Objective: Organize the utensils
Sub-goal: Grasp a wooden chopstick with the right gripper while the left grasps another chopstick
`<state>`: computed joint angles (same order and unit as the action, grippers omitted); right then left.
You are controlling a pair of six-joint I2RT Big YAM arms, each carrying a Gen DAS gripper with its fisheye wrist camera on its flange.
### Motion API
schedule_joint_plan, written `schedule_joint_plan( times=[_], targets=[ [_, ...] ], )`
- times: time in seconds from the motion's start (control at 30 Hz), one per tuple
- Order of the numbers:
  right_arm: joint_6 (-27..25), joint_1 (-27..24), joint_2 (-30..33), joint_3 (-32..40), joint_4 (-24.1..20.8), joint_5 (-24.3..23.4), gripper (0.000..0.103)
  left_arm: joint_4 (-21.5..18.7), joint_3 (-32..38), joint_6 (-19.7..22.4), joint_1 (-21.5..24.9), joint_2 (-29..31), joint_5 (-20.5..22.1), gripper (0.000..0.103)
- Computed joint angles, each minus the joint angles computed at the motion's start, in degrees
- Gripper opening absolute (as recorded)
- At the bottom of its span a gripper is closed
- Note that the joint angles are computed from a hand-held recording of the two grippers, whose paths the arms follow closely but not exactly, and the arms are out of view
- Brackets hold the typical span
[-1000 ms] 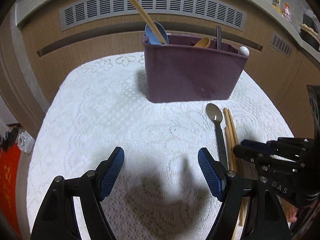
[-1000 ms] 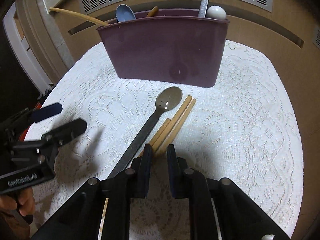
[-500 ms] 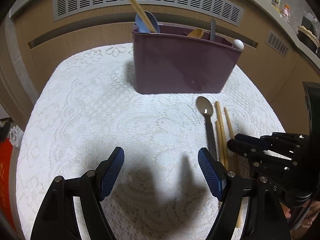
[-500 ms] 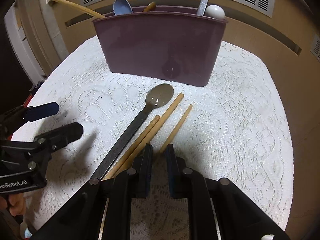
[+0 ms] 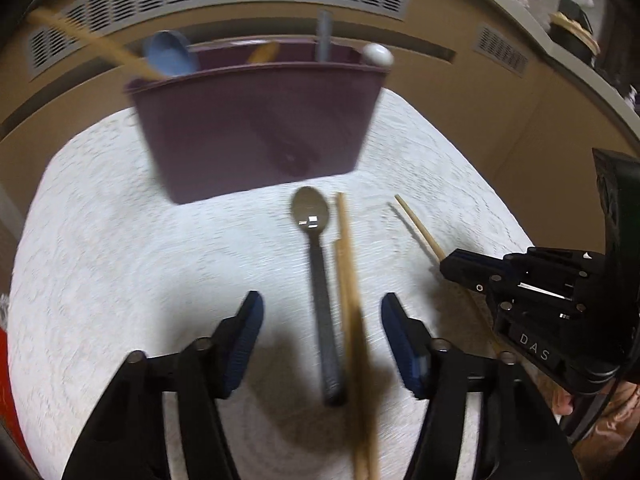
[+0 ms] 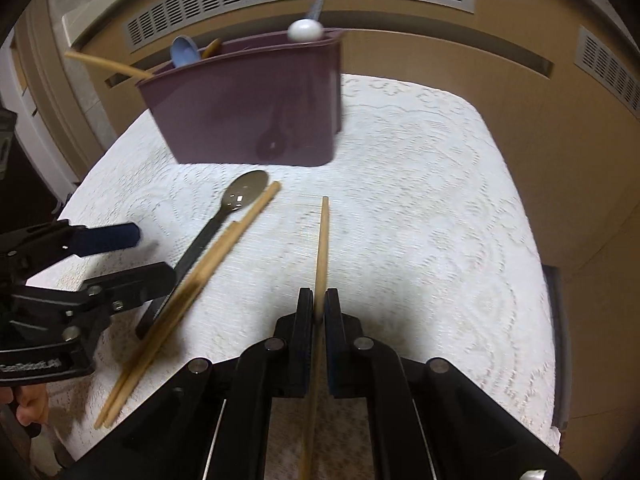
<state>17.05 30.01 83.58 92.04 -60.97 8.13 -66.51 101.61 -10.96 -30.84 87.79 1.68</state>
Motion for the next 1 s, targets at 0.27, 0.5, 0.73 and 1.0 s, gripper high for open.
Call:
schedule_joint_plan(
  times=[0.27,0.5,0.73,1.0],
  targets=[
    [0.1,-1.8,-2.8,-4.2,3.3,-2.7,0.005,-6.7,8.9,2.4,-2.1,7.6,-2.1,0.031],
    [0.3,-2.4,-4.1,-6.1,4.9,-4.7,0.005,-9.1,13.0,5.6,-4.3,10.8,-9.3,0.03],
    [0.8,-2.6,-4.2,-6.1,4.8,-4.4,0.005,-6.1,9.2,6.7,-4.6,8.6,-8.9,0.014],
    [1.3,-1.9,-3.6,-4.9,3.4,-3.6,0.005,-2.2,2.7,4.8,-3.4,3.0,-4.5,0.006]
  ],
)
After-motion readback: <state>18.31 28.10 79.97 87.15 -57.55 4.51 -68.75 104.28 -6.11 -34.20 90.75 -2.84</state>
